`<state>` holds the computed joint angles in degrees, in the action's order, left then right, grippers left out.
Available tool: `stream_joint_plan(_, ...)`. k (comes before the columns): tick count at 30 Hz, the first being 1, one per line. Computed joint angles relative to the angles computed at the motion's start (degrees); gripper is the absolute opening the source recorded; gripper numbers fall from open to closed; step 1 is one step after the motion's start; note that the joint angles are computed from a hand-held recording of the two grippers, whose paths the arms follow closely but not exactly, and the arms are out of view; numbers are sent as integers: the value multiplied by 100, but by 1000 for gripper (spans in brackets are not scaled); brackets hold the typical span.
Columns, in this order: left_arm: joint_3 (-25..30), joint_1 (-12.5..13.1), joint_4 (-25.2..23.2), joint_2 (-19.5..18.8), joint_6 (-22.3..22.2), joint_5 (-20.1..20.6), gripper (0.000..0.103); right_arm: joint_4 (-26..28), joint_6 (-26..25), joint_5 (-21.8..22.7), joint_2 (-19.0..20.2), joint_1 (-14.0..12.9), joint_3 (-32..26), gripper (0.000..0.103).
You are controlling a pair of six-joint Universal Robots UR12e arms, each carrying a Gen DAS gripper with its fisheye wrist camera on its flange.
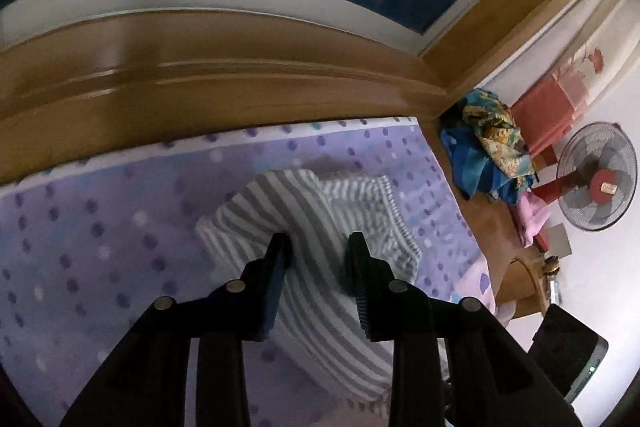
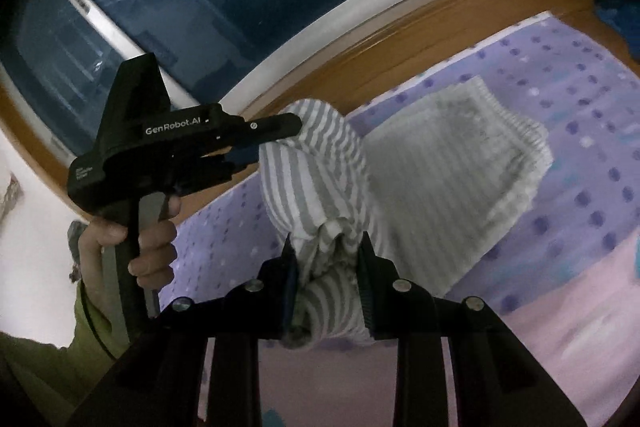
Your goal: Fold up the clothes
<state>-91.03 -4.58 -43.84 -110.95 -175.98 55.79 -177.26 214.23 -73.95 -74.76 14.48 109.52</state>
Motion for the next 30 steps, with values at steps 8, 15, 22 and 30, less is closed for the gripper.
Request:
stream_joint_plan(8, 478, -412, -68, -461, -56, 331, 32, 604, -54, -516, -36, -200, -10, 26)
stream_joint_plan(15, 714, -652, -39, -772, -4, 673, 37, 785, -82, -627, -60, -368, 202, 28)
stream_joint_plan(22, 738, -652, -82, -662, 160, 736, 38, 1019, -409, -256, -118, -500, 188, 29)
stream_joint_plan(30, 639, -470, -80, -453, 211, 333, 38, 1099, -1533, -1148, -382, -334, 135, 35)
